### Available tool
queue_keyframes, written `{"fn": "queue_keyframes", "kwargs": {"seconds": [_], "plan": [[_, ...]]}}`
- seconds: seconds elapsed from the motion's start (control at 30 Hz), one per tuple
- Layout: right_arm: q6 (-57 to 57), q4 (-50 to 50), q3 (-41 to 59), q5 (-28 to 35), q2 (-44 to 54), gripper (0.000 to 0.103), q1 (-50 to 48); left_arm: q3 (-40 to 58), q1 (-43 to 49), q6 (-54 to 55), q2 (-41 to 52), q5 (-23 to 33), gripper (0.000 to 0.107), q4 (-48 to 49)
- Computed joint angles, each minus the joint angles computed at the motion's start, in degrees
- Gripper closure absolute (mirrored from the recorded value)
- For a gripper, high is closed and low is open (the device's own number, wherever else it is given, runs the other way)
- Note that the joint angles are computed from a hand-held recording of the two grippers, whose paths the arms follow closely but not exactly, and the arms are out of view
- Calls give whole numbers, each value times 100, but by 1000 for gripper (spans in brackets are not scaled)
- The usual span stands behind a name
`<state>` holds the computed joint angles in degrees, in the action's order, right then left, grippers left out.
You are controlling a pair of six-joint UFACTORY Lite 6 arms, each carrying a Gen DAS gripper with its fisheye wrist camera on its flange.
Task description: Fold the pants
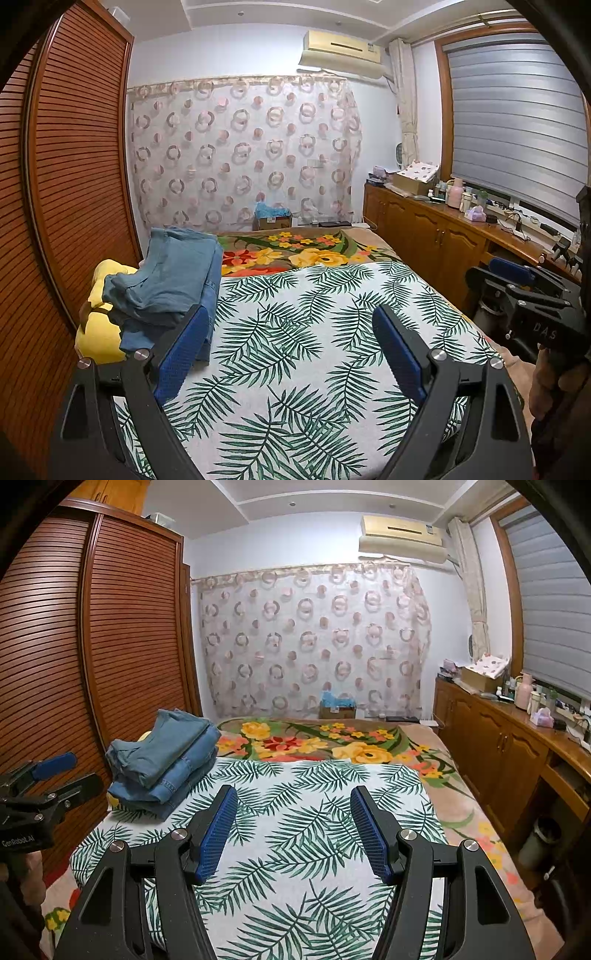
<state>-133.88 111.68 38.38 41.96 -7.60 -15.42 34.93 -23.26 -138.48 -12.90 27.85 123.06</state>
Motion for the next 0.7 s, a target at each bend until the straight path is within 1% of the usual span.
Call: {"fn": "queue_keyframes", "kwargs": {"seconds": [0.7], "plan": [[-71,72,13,27,69,37,5,-27,6,-84,23,37,16,86]]}}
